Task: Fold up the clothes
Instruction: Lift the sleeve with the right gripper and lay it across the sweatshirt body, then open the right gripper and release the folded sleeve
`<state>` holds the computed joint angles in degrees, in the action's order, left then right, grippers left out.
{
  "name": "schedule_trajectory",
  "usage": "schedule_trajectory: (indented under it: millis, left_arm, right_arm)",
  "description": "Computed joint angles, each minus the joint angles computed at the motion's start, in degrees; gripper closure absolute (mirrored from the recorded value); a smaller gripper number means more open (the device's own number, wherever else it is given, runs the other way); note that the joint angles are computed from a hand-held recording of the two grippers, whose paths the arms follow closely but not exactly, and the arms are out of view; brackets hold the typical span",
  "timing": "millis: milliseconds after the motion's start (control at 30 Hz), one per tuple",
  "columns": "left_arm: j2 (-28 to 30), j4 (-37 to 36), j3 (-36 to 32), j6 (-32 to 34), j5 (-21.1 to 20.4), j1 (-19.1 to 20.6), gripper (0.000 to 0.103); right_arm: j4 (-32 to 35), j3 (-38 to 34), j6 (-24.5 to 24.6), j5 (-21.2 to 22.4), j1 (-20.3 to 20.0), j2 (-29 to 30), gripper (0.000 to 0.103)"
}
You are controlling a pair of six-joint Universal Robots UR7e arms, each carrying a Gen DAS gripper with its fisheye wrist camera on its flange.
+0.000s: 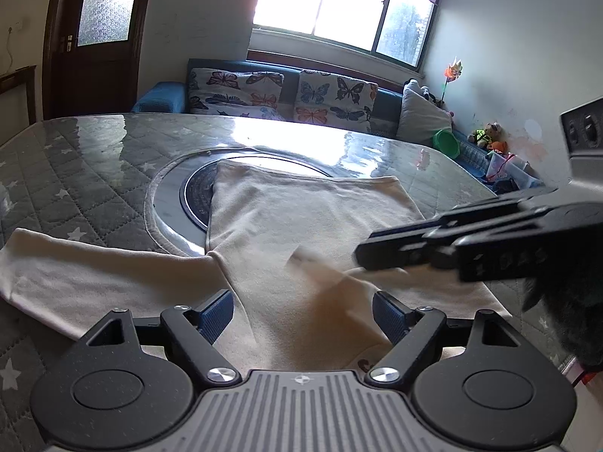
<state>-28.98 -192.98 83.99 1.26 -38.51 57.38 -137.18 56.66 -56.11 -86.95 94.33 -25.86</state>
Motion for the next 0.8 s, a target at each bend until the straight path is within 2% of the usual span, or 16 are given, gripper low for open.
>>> schedule_trajectory:
  millis: [167,233,400,467,500,633,800]
  left_arm:
    - [0.82,-0.88,-1.34,1.13,0.05,-0.31,0.021]
    - [1.33,-1.58,-2.05,2.06,-0.67,-0.33,0.022]
    - [2.37,1.32,-4.42,2.98,-4.20,0.27,0.041]
    - [2.86,3.09,-5.56,2.84,-5.15,0.61,0.045]
    - [3.07,3.92,-6.13,2.73,-5.63,0.77,0.051]
    - [3.94,5.75,-8.21,2.98,-7.45,1.43,0.055]
    - [4.76,8.94,-9.93,2.20,-5.30,1.95,0.065]
  right_arm:
    - [-1.91,0.47,-1.55,-2.15,-0.58,-1.71,0.083]
    - [-3.56,0.50,-1.86,-5.06,-1.25,-2.32,0.083]
    - [-6.34,1.81,-2.39,-9.79,-2.92,-3.45,0.083]
    - [-7.95,2.68,-3.18,-10.39,-3.39,-3.72,0.083]
    - [-8.66,2.83,-3.44,-10.28,-3.60,-3.68,0.083]
    - [-9.85,2.27,-3.70,-8.30,-4.12,-3.00,0.083]
    - [-9.35,-1.06,-3.62,-8.19,-4.46,-0.16,0.084]
